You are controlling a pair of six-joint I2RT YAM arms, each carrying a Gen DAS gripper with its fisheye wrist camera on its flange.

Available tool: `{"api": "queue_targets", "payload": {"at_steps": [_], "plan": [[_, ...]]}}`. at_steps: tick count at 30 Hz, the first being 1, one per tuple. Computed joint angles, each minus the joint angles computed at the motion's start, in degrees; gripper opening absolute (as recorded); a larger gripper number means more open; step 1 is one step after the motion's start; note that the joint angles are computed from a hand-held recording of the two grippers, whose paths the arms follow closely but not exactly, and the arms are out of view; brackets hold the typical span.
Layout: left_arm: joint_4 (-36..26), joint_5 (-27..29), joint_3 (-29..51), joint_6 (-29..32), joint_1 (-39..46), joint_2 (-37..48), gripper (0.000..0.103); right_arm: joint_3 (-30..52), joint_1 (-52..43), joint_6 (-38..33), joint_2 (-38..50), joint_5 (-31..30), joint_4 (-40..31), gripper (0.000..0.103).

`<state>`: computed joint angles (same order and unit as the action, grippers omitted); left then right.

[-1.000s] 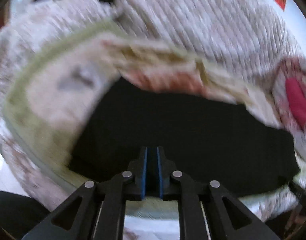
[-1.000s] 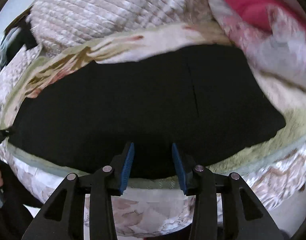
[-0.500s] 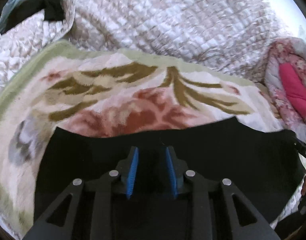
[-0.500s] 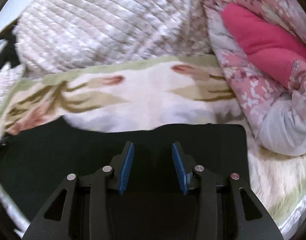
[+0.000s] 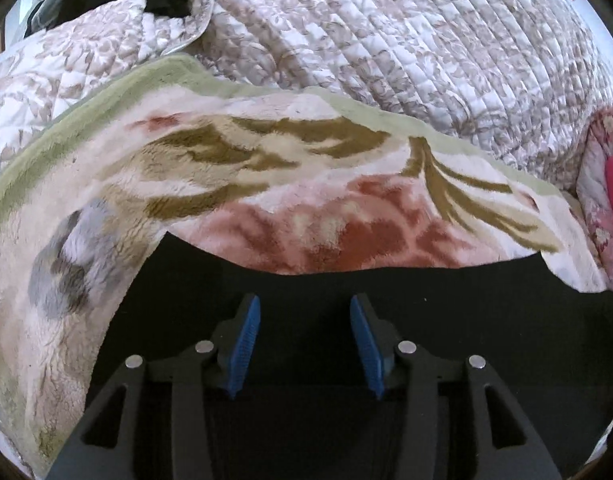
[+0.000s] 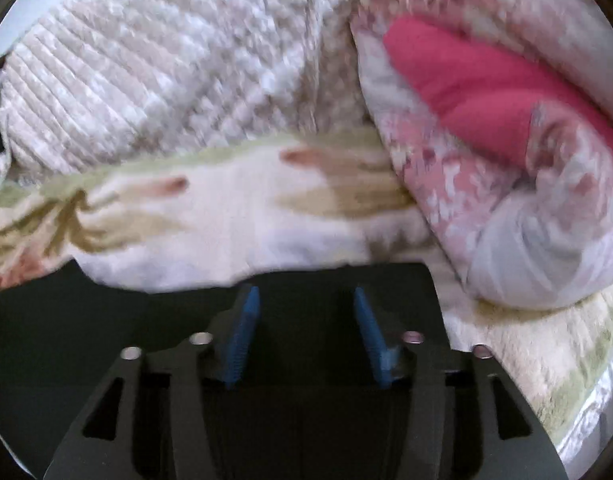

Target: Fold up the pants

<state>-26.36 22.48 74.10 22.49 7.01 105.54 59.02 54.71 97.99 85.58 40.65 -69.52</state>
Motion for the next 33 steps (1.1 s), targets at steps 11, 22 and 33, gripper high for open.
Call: {"api": "queue_targets", "payload": {"at_steps": [11, 22, 33], "plan": [[-0.02, 4.27, -10.06, 5.36, -0.42, -11.20, 0.049, 8.51, 10.41, -3.99, 6.31, 4.14, 5.76, 0.055], [-5.27, 8.36, -22.59, 14.10, 2.13, -23.12, 0.049, 28.41, 17.29, -15.47, 26.85, -0.84, 14.65, 0.055], [-3.90, 9.19, -27.24, 16.27, 4.36, -26.28, 0.050, 34.05, 19.20, -11.17, 32.56, 1.29, 8.37, 0.061]]}}
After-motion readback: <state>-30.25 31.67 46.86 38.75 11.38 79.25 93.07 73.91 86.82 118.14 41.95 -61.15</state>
